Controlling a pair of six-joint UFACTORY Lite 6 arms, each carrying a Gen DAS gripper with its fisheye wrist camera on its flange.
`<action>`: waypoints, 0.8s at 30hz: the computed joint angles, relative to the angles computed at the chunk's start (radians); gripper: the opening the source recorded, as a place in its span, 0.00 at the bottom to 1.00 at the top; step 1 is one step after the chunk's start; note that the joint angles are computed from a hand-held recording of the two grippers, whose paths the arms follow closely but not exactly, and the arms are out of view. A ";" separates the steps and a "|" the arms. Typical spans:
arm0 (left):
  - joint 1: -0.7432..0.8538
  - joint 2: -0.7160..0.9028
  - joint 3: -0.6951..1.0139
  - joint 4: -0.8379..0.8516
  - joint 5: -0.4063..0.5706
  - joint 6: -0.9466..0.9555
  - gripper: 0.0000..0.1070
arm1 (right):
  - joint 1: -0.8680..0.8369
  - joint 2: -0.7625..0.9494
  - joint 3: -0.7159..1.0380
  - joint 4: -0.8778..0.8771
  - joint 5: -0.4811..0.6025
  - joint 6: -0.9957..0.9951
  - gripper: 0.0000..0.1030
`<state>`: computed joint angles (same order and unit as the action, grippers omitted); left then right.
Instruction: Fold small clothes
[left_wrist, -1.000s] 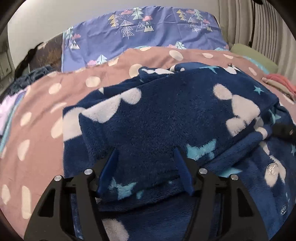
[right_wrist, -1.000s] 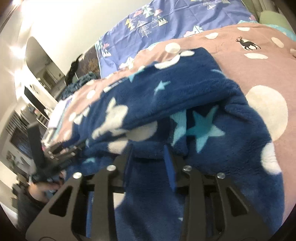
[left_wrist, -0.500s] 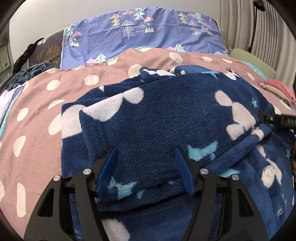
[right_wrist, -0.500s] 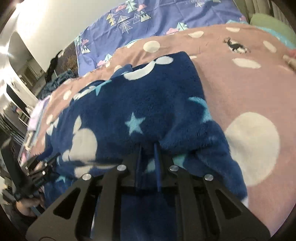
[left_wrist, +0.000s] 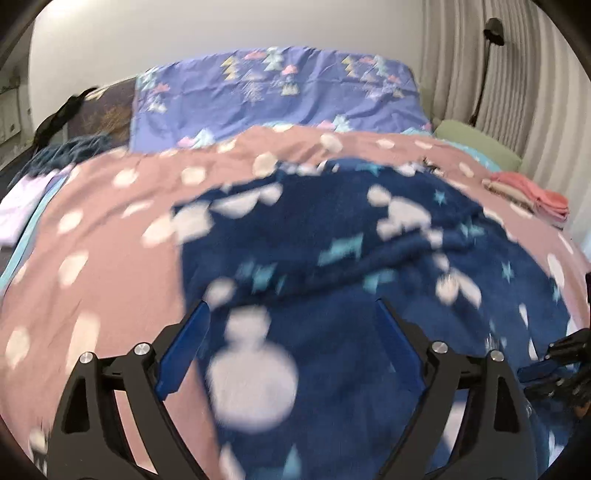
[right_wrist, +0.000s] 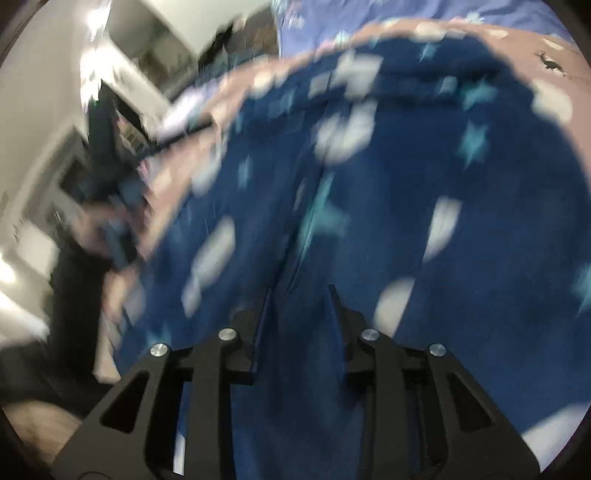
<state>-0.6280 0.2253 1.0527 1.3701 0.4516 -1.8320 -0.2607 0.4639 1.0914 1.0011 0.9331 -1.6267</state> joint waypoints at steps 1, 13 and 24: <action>-0.026 -0.065 -0.089 0.007 0.001 -0.054 0.84 | -0.011 -0.056 -0.077 0.048 -0.034 -0.076 0.30; -0.356 -0.457 -0.638 0.211 -0.019 -0.690 0.84 | -0.213 -0.225 -0.304 -0.146 0.358 -0.107 0.52; -0.559 -0.476 -0.667 0.043 0.090 -0.688 0.84 | -0.317 -0.312 -0.349 -0.101 0.411 -0.076 0.05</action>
